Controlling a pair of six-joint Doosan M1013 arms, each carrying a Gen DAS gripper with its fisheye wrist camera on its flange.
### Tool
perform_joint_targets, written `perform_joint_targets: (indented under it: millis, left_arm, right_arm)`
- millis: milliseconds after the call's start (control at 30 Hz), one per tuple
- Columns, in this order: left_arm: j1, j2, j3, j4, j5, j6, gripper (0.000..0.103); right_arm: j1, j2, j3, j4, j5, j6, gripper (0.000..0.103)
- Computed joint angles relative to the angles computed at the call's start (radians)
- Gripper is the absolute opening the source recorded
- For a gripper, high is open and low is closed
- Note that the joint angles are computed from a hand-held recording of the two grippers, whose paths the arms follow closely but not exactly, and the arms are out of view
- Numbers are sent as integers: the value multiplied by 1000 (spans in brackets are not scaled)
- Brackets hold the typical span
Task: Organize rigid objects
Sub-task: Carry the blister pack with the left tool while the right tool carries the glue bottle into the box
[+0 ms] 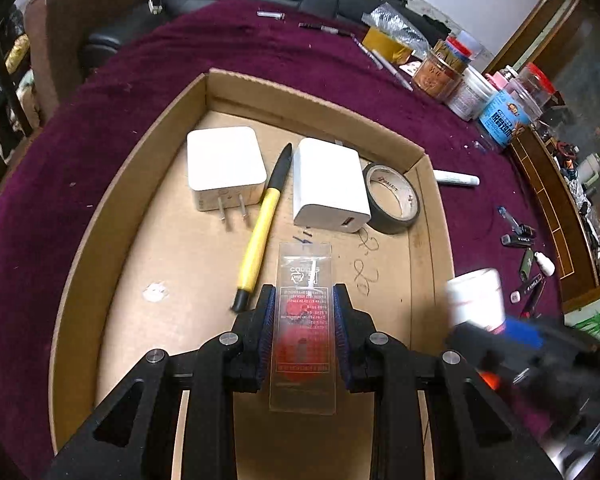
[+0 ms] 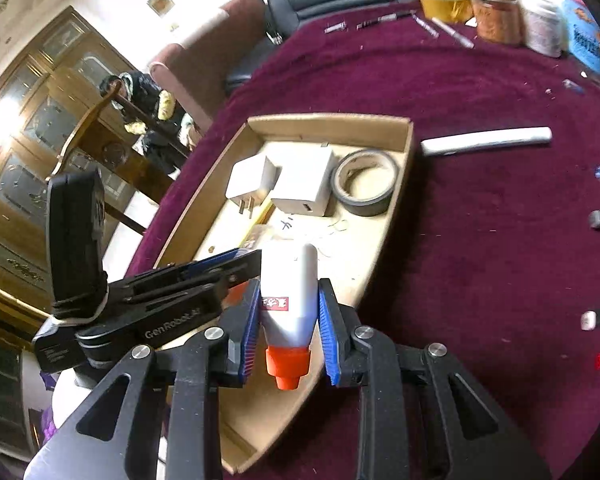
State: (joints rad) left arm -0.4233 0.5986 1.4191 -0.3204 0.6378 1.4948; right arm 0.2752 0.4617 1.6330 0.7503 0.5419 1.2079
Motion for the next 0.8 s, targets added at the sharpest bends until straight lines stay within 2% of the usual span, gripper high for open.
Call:
perform_joint_targets:
  millis: [100,167,233,467,567,633,700,800]
  left_arm:
    - [0,9,-14,3,1,-7,22]
    - [7,12,-14,-58,2,28,22]
    - [16,15,-17,-90,1,48,23]
    - [55,-13,45,-337,-43,189,38]
    - [61,-46,94,-437,-91,264,42]
    - [62,-82,147,-535,-151,354,51]
    - [59,-114,192,-583,-212,395,64]
    - [56,-148,237,-642,-269,437,64]
  right_arm:
    - [21,21,-27,-99,-14,91,25]
    - [31,26,-37,-206,-40,185,25]
    - [35,31,-40,-258,-56,239,25]
    - [44,49,-54,-377,-68,354,25]
    - [51,54,-63,-427,-64,387,25]
    - [55,56,-66,-448,-62,403,25]
    - [57,60,-71,-463,-55,414,25]
    - [64,63,-76,-512,-55,470,26]
